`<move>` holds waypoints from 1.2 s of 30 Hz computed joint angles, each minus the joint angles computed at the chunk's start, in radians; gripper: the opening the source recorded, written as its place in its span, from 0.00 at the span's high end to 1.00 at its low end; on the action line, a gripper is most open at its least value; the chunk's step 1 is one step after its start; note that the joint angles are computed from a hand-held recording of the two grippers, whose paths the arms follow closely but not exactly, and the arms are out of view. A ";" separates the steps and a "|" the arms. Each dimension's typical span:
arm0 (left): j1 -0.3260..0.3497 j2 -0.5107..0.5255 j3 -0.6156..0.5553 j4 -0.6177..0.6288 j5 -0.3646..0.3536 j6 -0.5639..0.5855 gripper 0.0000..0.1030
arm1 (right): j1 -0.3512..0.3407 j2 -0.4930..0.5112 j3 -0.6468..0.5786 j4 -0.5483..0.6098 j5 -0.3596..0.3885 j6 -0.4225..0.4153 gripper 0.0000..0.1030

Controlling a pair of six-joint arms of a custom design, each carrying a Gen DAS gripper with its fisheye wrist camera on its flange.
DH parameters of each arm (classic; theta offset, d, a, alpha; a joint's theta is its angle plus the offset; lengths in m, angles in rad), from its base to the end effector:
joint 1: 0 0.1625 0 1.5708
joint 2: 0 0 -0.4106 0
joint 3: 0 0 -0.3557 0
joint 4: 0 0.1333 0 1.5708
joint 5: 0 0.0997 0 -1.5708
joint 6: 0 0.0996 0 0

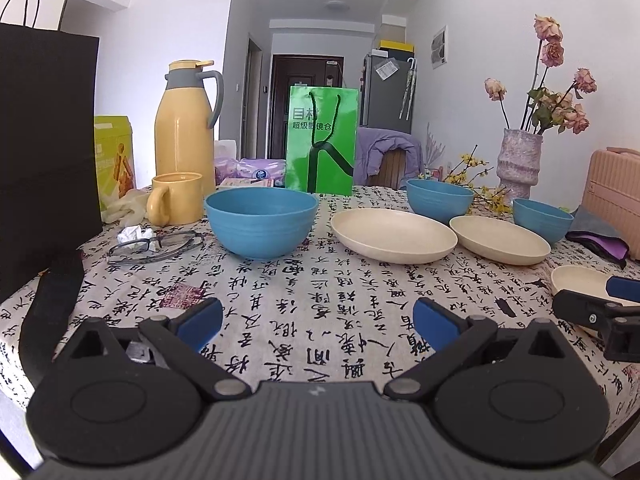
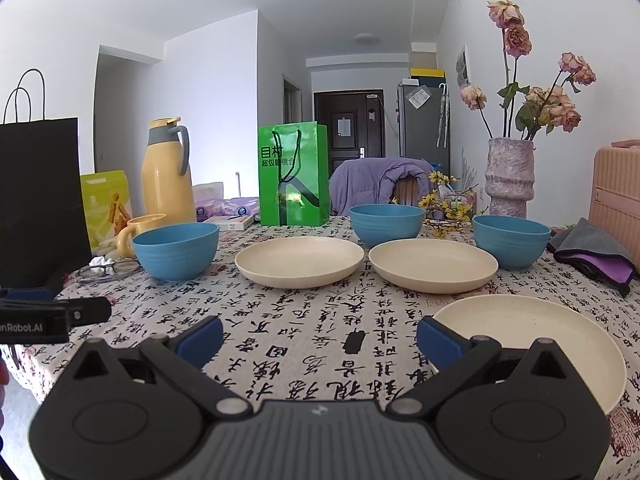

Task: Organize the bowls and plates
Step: 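Withdraw both grippers from the placed plate, then move both grippers to the cream plate beside the large blue bowl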

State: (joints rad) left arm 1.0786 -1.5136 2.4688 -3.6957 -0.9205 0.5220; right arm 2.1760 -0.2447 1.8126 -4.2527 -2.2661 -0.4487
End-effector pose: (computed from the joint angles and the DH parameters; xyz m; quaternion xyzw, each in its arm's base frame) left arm 0.0096 -0.3918 0.3429 0.2295 0.7763 -0.5191 0.2741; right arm 0.3484 -0.3815 -0.0380 0.2457 -0.7804 0.5181 0.2495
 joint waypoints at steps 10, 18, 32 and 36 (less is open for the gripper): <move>0.026 0.101 -0.152 0.096 -0.040 -0.092 0.00 | -0.084 -0.170 -0.020 0.407 0.173 0.260 0.00; 0.057 0.196 -0.336 0.298 -0.012 -0.362 0.00 | -0.146 -0.252 -0.145 0.698 0.295 0.299 0.00; 0.071 0.468 -0.683 0.453 0.100 -0.578 0.10 | -0.240 -0.095 -0.781 1.336 0.269 0.077 0.21; 0.076 0.526 -0.742 0.464 0.123 -0.587 0.25 | -0.264 0.026 -1.020 1.509 0.238 0.006 0.42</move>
State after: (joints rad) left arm 1.1547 -0.9880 1.7267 -3.2315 -0.7971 -0.0646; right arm 1.9125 -0.2186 0.7926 -2.7436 -2.0280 -0.4427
